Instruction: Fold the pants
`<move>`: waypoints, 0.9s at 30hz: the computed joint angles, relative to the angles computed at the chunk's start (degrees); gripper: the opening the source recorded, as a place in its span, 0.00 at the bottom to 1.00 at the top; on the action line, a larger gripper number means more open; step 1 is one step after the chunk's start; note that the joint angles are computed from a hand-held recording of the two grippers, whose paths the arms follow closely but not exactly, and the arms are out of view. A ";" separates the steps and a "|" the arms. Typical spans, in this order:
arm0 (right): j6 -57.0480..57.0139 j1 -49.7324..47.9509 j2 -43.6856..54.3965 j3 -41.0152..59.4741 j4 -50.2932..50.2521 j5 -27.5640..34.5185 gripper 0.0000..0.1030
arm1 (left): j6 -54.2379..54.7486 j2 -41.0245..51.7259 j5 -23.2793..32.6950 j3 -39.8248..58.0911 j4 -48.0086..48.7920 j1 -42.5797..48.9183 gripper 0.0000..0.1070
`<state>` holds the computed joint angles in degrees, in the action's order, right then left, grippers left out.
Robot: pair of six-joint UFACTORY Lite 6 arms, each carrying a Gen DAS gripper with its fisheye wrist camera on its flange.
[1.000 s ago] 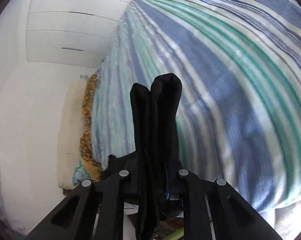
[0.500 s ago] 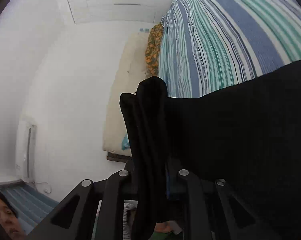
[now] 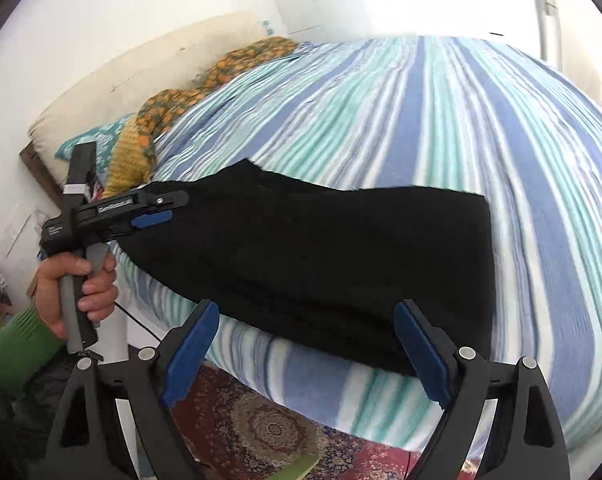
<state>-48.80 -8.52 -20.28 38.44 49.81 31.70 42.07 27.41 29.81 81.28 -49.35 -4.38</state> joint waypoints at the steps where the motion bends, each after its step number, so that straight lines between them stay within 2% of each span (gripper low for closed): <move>1: -0.91 -4.68 -2.95 -2.59 0.98 2.19 0.86 | -2.40 0.53 -1.01 0.27 2.86 -1.65 0.52; 3: -4.13 -11.77 -2.89 -3.25 5.22 6.01 0.86 | -6.72 1.70 -2.20 1.03 7.14 -3.93 0.52; 5: -7.63 -13.86 -2.84 -3.43 9.57 5.82 0.86 | -8.48 2.63 -2.83 1.80 8.65 -4.98 0.50; 6: -8.71 -13.93 -2.52 -3.21 10.11 4.94 0.86 | -8.44 3.08 -2.82 2.28 8.77 -5.37 0.37; 7: -8.76 -11.61 -0.44 -1.99 10.29 2.67 0.86 | -8.67 3.85 -2.22 3.18 9.51 -5.73 0.13; 8: -8.37 -9.55 1.35 -1.20 10.02 0.56 0.86 | -11.29 4.91 -1.98 4.45 12.64 -6.71 0.04; 11: -5.31 -6.71 4.30 0.69 7.15 -1.40 0.86 | -15.26 2.81 -6.14 1.92 18.29 -9.02 0.02; 13: -4.04 -6.71 3.13 0.59 5.55 -1.95 0.86 | -13.66 0.67 -6.97 -0.01 17.73 -7.39 0.02; 16: -4.13 -8.03 -0.06 -0.80 5.90 -4.15 0.86 | -11.85 -1.53 -5.87 -2.24 15.40 -3.58 0.02; 19: -3.98 -9.94 -2.18 0.02 7.09 -5.01 0.86 | -14.37 0.47 -5.76 -2.55 18.92 -3.10 0.02; 23: -9.68 -10.50 3.11 5.82 14.41 -1.78 0.86 | -19.97 0.83 -8.57 -2.95 25.73 -5.60 0.02; 25: -16.20 -11.47 8.20 7.87 22.14 4.34 0.86 | -20.96 1.54 -8.53 -2.74 26.61 -5.68 0.02; 27: -16.99 -11.60 17.44 10.30 23.09 10.71 0.86 | -18.02 1.49 -7.94 -3.12 23.79 -4.82 0.03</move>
<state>-65.79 -20.12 -2.84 48.74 72.90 42.40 24.05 28.90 21.87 78.16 -25.56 -9.20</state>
